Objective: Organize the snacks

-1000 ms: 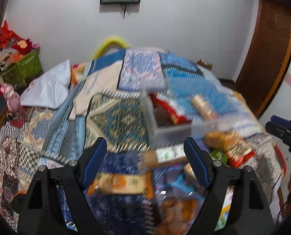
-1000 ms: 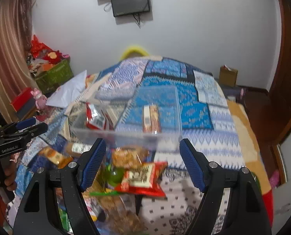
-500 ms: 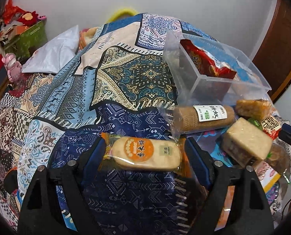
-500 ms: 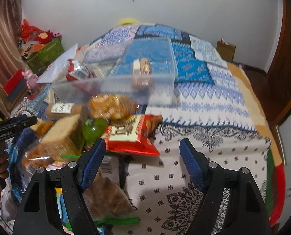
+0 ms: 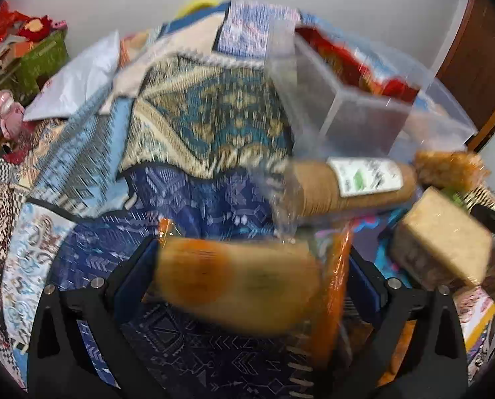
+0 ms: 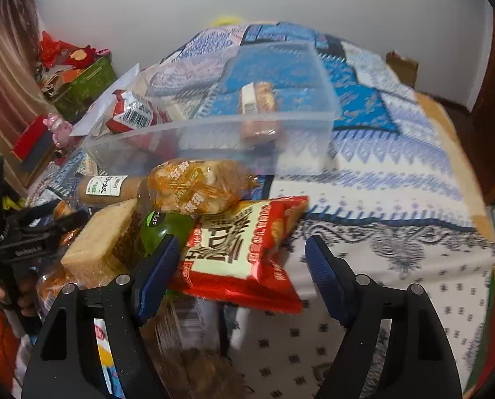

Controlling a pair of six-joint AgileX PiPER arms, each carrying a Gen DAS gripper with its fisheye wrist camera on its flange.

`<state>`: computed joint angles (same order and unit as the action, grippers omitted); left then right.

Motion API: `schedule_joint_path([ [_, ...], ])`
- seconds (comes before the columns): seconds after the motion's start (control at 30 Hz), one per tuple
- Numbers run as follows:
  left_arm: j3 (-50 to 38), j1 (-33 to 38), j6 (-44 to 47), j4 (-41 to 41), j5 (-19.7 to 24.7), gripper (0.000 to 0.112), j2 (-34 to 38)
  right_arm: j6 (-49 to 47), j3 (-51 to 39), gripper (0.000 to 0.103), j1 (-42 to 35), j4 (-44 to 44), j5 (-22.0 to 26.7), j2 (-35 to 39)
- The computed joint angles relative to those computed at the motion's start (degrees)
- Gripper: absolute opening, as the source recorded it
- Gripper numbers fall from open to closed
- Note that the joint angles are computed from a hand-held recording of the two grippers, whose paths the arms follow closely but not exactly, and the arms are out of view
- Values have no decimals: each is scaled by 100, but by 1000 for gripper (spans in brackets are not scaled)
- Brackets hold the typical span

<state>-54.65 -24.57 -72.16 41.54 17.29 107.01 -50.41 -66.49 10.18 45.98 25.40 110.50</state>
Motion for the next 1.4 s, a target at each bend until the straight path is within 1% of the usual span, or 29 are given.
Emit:
schedule_joint_path([
  [0.07,174,163,3,-140,-346,102,-36,-74,-11,75,9,109,29,74],
  [0.1,243,204,-102,-57,-423,99,-79,-192,23,75,-5,226,39,83],
  [0.13,304,201,-409,219,-433,97,-119,-363,70,74,-32,404,38,71],
  [0.17,334,179,-687,477,-411,91,-135,-579,132,68,-70,613,57,53],
  [0.2,382,150,-1004,784,-381,86,-172,-690,120,64,-106,704,163,67],
  [0.23,419,139,-1122,904,-369,83,-216,-776,149,61,-135,790,206,49],
  [0.3,495,129,-1384,1145,-329,65,-310,-865,231,58,-116,854,103,-16],
  [0.33,531,143,-1431,1183,-326,61,-369,-962,301,56,-110,925,36,-68],
  [0.4,580,182,-1424,1151,-336,44,-453,-1084,375,53,-118,1031,-18,-142],
  [0.47,631,240,-1340,1058,-362,38,-529,-1078,400,50,-126,1030,-68,-192],
  [0.53,691,260,-1217,935,-371,37,-636,-1152,451,48,-161,1089,-77,-249],
  [0.63,774,100,-1685,1387,-135,37,-783,-1171,468,46,-190,1112,-75,-296],
  [0.7,839,6,-2037,1723,-1,34,-897,-1222,498,46,-207,1163,-79,-332],
  [0.73,873,-17,-2104,1790,25,33,-959,-1315,529,45,-228,1249,-77,-350],
  [0.8,891,-97,-2306,1975,143,27,-1030,-1405,534,45,-256,1344,-38,-355],
  [0.87,848,-195,-2463,2154,338,23,-1068,-1497,550,43,-279,1443,8,-368],
  [0.97,866,-382,-2721,2448,559,22,-1251,-1727,633,40,-324,1684,25,-452],
  [1.03,842,-395,-2663,2446,554,22,-1346,-1861,667,37,-386,1788,88,-508],
  [1.07,808,-466,-2654,2437,649,22,-1405,-1891,681,36,-405,1818,109,-529],
  [1.17,722,-577,-2579,2409,745,22,-1537,-2005,715,32,-494,1950,181,-621],
  [1.4,335,-809,-2248,2273,979,22,-1683,-2234,819,28,-569,2215,193,-937],
])
